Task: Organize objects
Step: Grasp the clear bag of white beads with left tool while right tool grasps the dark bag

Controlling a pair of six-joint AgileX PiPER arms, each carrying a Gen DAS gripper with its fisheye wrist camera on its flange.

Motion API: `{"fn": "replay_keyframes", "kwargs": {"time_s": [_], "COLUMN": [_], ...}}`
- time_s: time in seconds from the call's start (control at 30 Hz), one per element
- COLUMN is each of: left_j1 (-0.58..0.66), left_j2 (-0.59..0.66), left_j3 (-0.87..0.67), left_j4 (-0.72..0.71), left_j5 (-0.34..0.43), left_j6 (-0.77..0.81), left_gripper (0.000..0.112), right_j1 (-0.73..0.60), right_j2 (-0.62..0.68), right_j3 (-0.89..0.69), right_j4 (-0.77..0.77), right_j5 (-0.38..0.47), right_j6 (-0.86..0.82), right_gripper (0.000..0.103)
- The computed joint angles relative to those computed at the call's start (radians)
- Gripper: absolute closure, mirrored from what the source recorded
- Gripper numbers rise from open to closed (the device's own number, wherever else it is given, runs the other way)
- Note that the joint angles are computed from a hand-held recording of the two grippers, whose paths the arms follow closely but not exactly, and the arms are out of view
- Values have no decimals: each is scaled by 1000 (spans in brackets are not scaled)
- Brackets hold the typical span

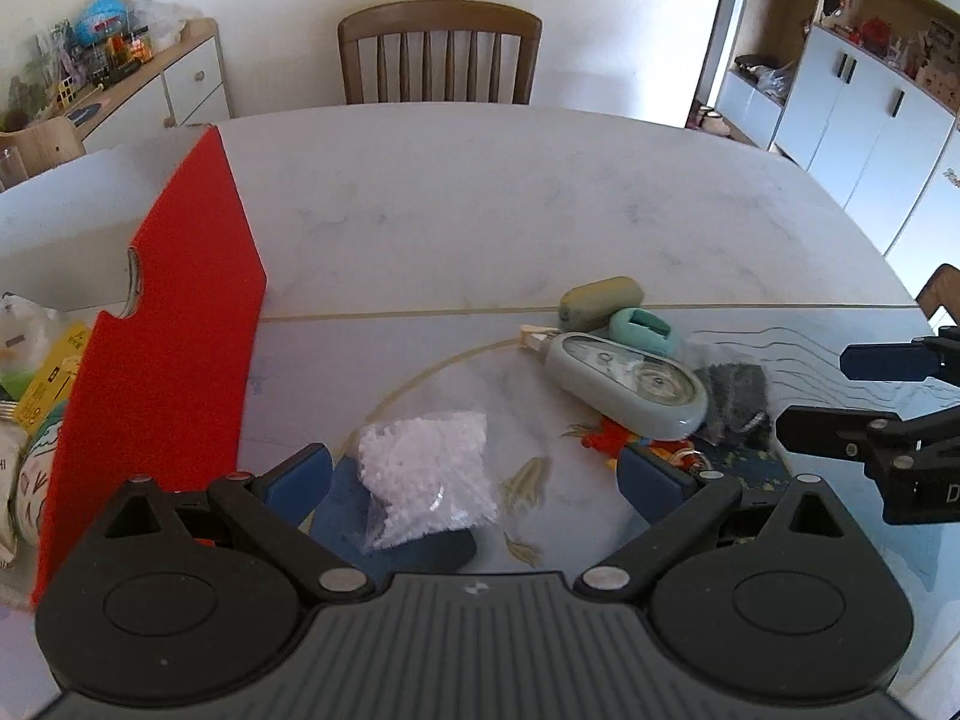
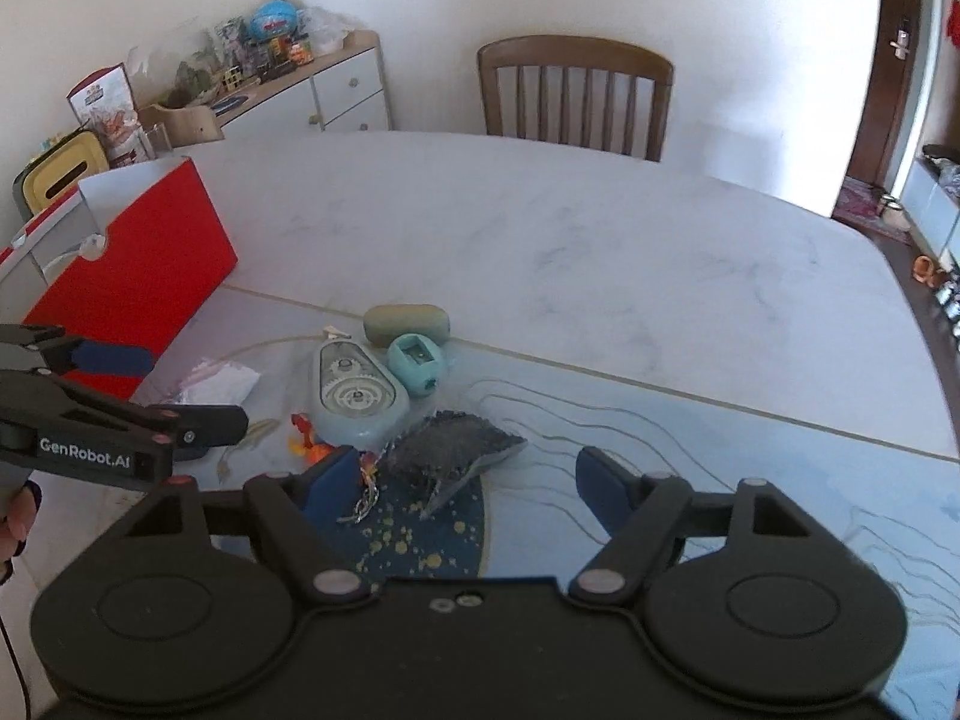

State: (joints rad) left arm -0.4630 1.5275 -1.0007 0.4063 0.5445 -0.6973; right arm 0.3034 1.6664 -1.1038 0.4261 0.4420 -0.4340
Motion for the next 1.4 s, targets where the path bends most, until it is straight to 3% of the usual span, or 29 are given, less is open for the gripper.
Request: {"fn": "replay_keyframes", "kwargs": {"time_s": [0.3,0.53,0.67,0.73,0.9,0.97,1.03,1.13,1.4], "left_j1": [37,71,51,46,37,35,34,32,30], "left_j2": [69,69,60,54,45,42,39,39,4], "left_j3": [-20,-11,-5,-1,7,7,5,-1,-1], "left_j4": [-40,-93,-30,-18,5,-1,0,1,-53], "left_j5": [-7,-29,-17,-17,-11,-9,-2,12,37], "left_j6": [19,16,-51,-56,-75,-68,-62,-50,32], "left_gripper": [12,21,38,52,66,69,72,75,78], "right_j1": [-17,-28,-38,-35,-34,-33,-32,-23,-26], "right_j2": [98,124,132,127,115,106,95,74,-18], "right_j3": [-56,-59,-60,-54,-36,-19,-2,22,109], "right_j4": [88,184,238,245,261,287,308,288,230], "right_j5": [9,11,23,18,4,-14,-32,-65,-117], "right_j6": [-132,-234,-293,-310,-338,-362,-378,-351,-245], "right_gripper": [30,36,47,54,73,76,87,91,93]}}
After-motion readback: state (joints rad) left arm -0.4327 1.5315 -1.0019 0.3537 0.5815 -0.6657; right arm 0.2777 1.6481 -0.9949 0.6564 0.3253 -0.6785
